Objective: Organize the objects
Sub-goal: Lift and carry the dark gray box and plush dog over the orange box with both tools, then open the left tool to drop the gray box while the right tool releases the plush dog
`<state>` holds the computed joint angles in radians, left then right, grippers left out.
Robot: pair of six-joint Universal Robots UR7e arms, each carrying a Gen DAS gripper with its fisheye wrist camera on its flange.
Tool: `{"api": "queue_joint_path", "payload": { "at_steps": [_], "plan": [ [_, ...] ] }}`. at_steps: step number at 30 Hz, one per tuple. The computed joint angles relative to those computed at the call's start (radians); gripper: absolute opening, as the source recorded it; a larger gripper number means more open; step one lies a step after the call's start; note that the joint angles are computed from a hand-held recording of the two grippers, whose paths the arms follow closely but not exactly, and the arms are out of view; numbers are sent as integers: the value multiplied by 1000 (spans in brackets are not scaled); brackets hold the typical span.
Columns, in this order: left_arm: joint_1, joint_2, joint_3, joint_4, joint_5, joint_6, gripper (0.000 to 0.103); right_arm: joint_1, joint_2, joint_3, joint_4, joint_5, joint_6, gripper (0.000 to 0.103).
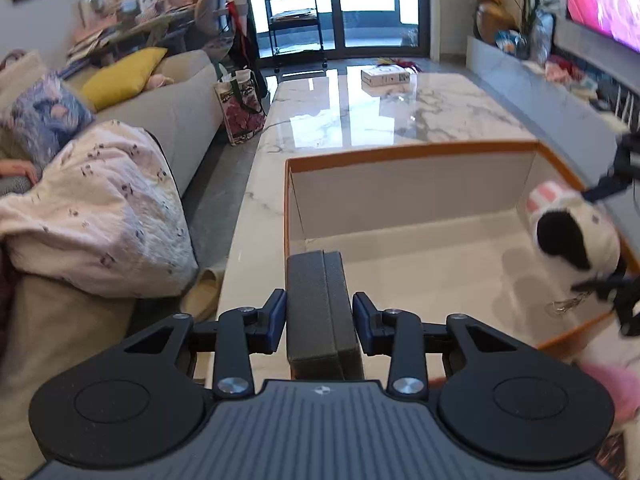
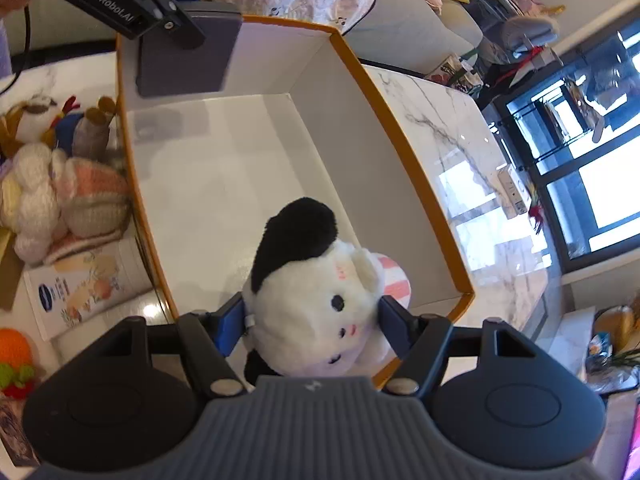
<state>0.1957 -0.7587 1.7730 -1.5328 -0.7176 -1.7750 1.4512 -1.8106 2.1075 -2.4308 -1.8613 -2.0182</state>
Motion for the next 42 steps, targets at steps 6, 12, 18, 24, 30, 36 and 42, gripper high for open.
{"api": "queue_joint_path", "payload": {
  "at_steps": [6, 12, 18, 24, 30, 36, 42],
  "plan": [
    [-29, 32, -32, 36, -41, 23, 42, 18, 0, -17, 68, -50, 23, 70],
    [-62, 37, -29, 2, -87, 79, 42, 28, -36, -17, 158, -111, 27, 70],
    [-83, 42, -21, -45, -102, 154, 41, 72, -27, -33, 242, -237, 48, 71],
    [-62, 52, -25, -80, -122, 206, 41, 127, 50, -26, 151, -360, 75, 71],
    [-43, 68, -41, -58, -158, 211, 42, 150, 110, -73, 257, -443, 167, 71],
    [-40, 63, -26, -77, -165, 203, 44, 162, 183, -132, 351, -481, 273, 72],
    [-48, 15, 35, -179, -164, 173, 47, 160, 175, -136, 391, -487, 297, 73]
  ]
}}
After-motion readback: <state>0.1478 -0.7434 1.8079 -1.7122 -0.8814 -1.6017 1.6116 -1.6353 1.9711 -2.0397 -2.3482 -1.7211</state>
